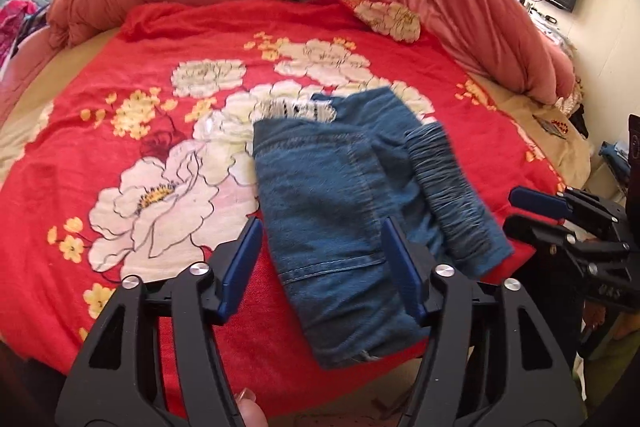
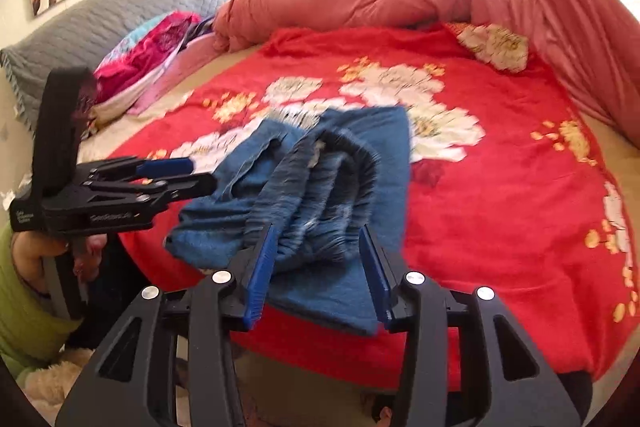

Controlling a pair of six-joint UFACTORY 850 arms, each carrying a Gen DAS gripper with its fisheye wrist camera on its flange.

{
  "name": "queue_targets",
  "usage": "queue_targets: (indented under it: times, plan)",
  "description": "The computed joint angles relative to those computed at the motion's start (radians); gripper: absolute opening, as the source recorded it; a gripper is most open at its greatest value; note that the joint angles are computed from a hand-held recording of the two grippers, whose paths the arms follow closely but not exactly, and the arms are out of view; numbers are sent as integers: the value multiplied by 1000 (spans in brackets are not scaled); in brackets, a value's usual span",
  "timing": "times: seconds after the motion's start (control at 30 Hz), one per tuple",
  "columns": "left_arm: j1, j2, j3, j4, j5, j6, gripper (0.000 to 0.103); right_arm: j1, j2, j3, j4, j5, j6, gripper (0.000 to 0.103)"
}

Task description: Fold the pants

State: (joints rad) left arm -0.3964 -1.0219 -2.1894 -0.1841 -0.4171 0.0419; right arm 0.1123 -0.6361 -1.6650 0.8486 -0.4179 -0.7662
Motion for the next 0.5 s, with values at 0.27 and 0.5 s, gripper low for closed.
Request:
queue_targets:
  times: [0.27,0.5]
  plan:
    - [-14,52,49,63,45,-57,69,-16,30,14,-22,68,25,61]
    - [-10,22,1,97,8,-122,78,-23,12,-16,-129,97,154,83]
